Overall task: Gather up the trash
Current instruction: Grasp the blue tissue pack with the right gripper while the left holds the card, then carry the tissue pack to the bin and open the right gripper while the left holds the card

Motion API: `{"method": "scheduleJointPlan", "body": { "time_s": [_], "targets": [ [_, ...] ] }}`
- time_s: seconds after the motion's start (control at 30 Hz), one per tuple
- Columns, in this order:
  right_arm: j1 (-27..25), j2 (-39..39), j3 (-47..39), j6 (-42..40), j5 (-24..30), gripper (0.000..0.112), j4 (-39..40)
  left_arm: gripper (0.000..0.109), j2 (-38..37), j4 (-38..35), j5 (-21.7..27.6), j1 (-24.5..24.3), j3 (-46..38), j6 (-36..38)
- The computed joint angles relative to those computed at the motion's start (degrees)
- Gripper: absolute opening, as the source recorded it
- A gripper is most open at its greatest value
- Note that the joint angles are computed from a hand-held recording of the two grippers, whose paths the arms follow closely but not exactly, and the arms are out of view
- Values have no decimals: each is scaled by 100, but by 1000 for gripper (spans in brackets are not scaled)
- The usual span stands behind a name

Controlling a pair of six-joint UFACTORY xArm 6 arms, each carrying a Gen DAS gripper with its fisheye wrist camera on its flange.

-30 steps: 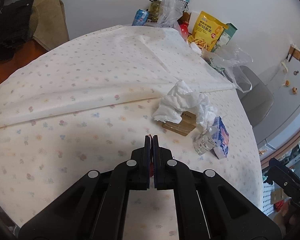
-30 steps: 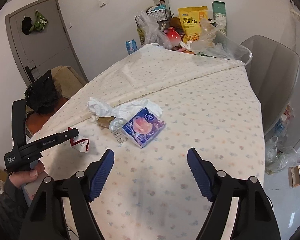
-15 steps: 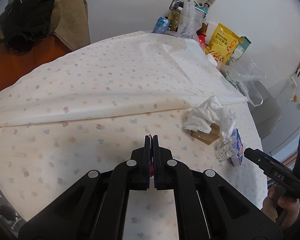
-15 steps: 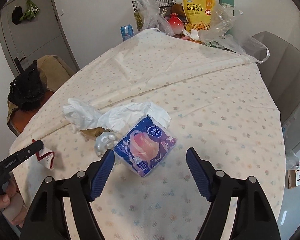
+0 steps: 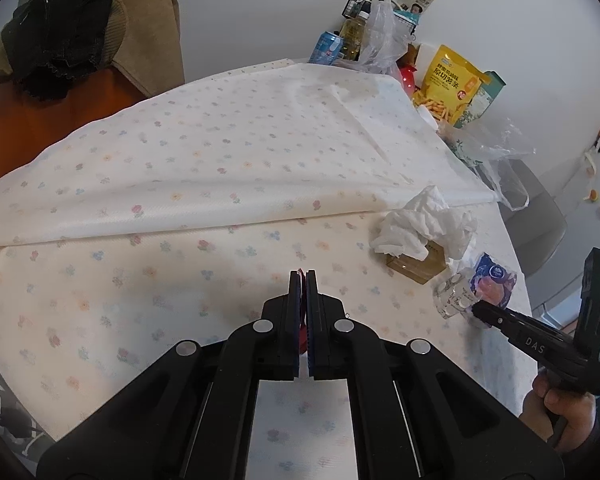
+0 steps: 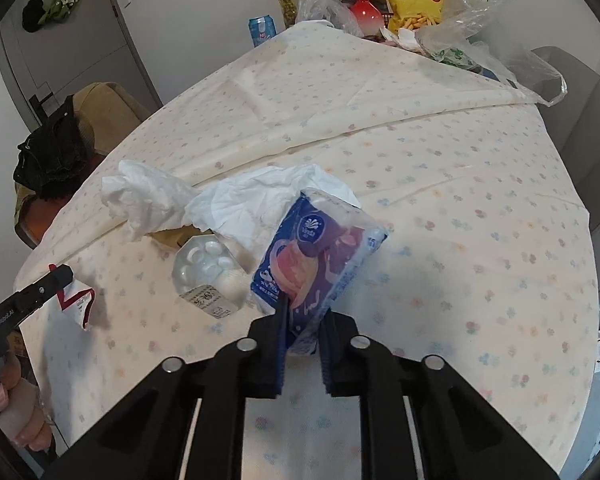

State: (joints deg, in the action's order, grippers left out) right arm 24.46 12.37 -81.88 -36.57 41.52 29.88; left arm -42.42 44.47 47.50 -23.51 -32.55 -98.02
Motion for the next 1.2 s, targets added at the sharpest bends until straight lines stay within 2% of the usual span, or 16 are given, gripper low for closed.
{"method": "scheduleJointPlan", "body": {
  "time_s": [0.4, 0.7, 1.2],
  "targets": [
    [-666, -924, 753, -576, 147, 9, 774, 3, 702, 297, -53, -411, -737, -55],
    [-1384, -1524, 1215, -897, 258, 9, 1308, 3, 1591, 396, -391, -628, -1506, 107],
    [-2634, -1500, 1243, -963, 281, 9, 1479, 3, 3309, 244, -920, -952, -3172, 829]
  ]
}}
